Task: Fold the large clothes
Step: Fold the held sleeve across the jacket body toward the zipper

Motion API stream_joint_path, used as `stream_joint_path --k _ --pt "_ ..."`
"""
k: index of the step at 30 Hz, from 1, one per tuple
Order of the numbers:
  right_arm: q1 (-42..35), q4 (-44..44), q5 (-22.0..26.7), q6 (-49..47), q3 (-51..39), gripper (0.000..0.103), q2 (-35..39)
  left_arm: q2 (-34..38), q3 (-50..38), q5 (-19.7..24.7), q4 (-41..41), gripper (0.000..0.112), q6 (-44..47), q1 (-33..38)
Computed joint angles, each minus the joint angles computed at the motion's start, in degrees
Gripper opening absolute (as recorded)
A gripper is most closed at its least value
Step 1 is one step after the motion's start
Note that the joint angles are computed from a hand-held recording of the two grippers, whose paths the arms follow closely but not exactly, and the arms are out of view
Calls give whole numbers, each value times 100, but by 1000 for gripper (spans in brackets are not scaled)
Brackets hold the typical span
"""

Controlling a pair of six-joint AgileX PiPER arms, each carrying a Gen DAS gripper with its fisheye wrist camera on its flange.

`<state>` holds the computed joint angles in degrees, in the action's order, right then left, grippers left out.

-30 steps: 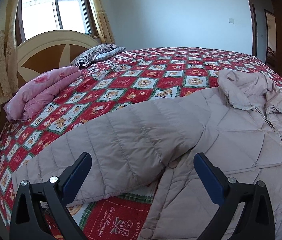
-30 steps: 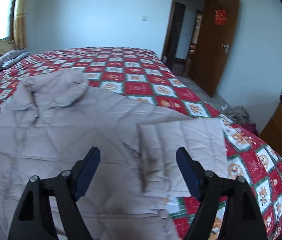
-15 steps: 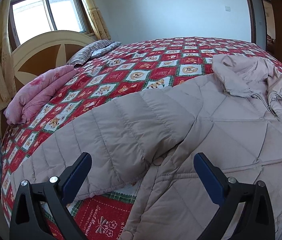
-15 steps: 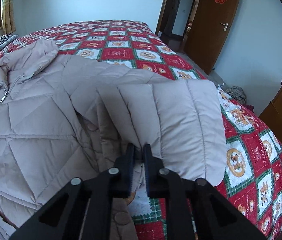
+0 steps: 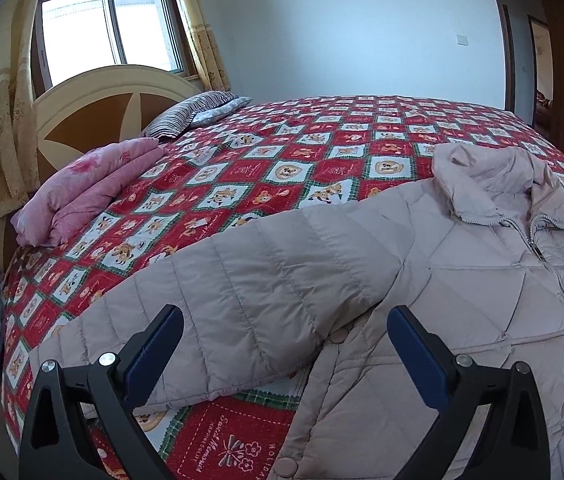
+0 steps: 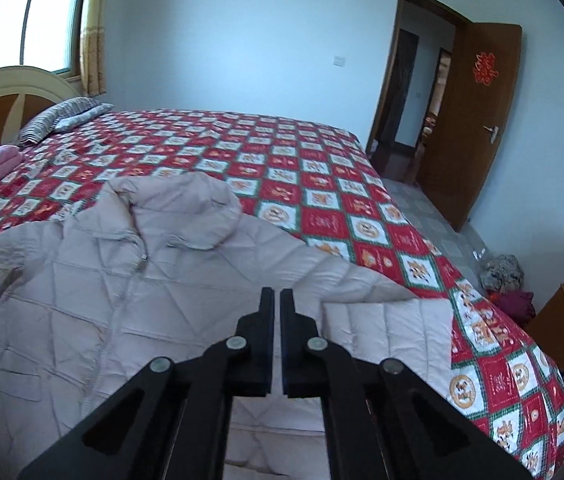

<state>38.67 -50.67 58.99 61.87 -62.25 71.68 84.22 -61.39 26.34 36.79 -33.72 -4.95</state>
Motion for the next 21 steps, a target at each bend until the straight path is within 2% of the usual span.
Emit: stream_joint_path --k 3,5,6,7,8,9,11,14,18,20,21 --pt "339 -81 122 -25 -340 3 378 -41 46 -25 -99 102 138 61" --pt "145 102 -28 -130 -275 12 477 -104 112 -97 -92 102 160 125" --pt "14 154 -78 -137 -193 44 501 -118 125 -134 -124 102 193 161" --pt "-141 91 -175 50 11 84 475 -115 124 -158 -164 102 228 189" --pt "-195 -138 -212 445 278 94 385 -93 111 -159 -140 102 199 201" --pt "-261 -240 -157 622 433 97 345 -63 101 -152 -72 102 130 196" --pt "-529 -304 -27 672 645 93 435 19 66 -135 -35 102 74 169" --pt "-1297 -78 -400 524 917 91 636 95 38 -105 -77 102 113 112" --pt "-1888 -49 -751 361 1122 86 1027 105 104 -78 259 102 -201 -92" --pt "-2101 27 -841 162 1119 62 1209 148 90 -19 333 102 -258 -177" --pt "-2168 68 -747 20 1073 31 1329 167 71 10 333 102 -249 -200"
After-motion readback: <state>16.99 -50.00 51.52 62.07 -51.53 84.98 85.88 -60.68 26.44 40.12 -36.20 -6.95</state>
